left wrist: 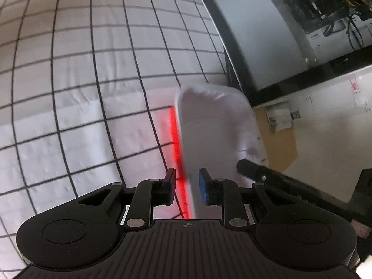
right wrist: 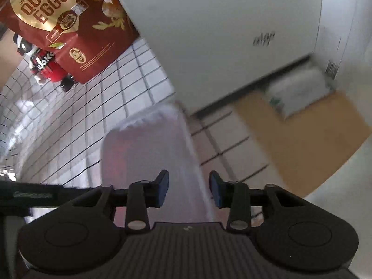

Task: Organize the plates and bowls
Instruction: 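Move both grippers to the white-and-red tray and grasp its rim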

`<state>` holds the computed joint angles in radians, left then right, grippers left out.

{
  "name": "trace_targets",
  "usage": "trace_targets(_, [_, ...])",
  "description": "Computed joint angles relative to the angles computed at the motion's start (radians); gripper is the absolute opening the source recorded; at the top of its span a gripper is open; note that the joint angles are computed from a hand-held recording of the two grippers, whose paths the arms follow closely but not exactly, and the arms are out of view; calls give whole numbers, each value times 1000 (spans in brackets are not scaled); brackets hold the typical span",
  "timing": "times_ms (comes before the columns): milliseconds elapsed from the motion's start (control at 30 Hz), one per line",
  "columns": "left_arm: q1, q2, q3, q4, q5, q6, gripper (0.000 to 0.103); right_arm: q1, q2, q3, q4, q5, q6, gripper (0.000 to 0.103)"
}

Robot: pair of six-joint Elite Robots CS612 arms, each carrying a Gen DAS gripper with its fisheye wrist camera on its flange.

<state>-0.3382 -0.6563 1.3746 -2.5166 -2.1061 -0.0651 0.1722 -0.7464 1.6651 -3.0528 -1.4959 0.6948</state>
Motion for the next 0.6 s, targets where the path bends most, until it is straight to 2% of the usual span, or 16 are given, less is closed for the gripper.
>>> trace_targets(100, [8,-17,26,-38,32,25,27,16,-1,-12,8,26,-24,31])
trace_targets(267, [51,-59,92,-109,99,30,27,56,32,-97,55,93,-93,32])
trace_targets(467, [108,-102,165,-157,214,-35,26,119,94,-234,122,176,-213,32])
trace_targets(600, [137,-102,166,-155,257,-100,21,146,134,-316,178,209,-255,32])
